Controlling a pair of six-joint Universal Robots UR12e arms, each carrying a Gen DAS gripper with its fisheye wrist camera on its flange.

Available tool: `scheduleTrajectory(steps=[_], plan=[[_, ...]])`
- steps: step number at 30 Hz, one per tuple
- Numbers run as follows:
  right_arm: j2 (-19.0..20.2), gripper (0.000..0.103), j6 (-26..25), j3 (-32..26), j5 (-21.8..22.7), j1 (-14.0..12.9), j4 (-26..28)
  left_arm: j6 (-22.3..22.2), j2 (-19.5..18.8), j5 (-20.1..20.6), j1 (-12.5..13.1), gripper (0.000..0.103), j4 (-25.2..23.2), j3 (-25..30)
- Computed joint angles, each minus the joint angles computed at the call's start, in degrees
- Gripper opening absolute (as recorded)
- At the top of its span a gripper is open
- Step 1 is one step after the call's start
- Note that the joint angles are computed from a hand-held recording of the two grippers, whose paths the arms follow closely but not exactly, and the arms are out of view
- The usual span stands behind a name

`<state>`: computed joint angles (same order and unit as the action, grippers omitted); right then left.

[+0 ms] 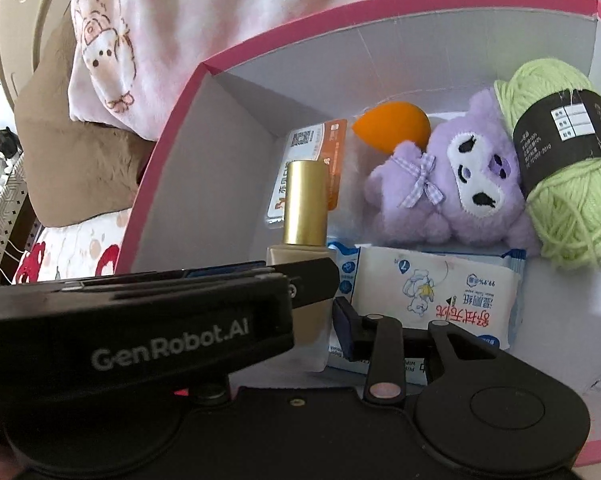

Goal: Organize objects
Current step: 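Lower the bottle upright and open the left gripper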

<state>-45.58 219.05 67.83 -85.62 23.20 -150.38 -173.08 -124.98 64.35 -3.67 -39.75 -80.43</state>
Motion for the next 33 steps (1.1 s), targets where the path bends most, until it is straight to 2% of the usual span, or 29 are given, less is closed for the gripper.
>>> scheduleTrajectory(steps=[8,13,14,16,17,20,28,31,33], plan=[[-0.57,0.047,-0.16,-0.28,1.14,-0.10,2.12,-0.69,-0.05,-1.17,0.21,0.035,-1.16,0.33],[-1.77,0.048,-0.92,1.79,1.81,-0.42,-0.07,-0.59,0.37,-1.56,0.34,0.035,-0.49,0.12],[-1.79,0.046,-0.91,2.01,1.84,-0.43,-0.95,-0.56,0.49,-1.61,0.37,0.035,-0.04,-0.04],[-2.05,0.035,-1.41,2.96,0.72,-0.28,-2.79,-0.34,0.61,-2.34,0.49,0.035,-0.13,-0.08],[-1.98,0.025,-1.61,2.94,0.33,-0.21,-3.22,-0.26,0.65,-2.67,0.54,0.035,-0.04,-0.14],[-1.79,0.018,-1.46,3.08,0.19,-0.30,-3.82,-0.02,0.70,-2.63,0.49,0.035,-0.18,-0.17],[-1.67,0.019,-1.50,3.76,1.19,-0.43,-5.32,-0.78,0.99,-2.63,0.79,0.035,-0.46,-0.20],[-3.80,0.022,-2.68,5.79,-2.52,0.15,-5.46,-0.94,1.61,-2.73,1.03,0.040,-0.41,-0.51],[-5.71,0.029,-3.36,7.55,-3.89,0.24,-6.30,-0.95,2.26,-2.54,1.14,0.042,-0.90,-0.71]])
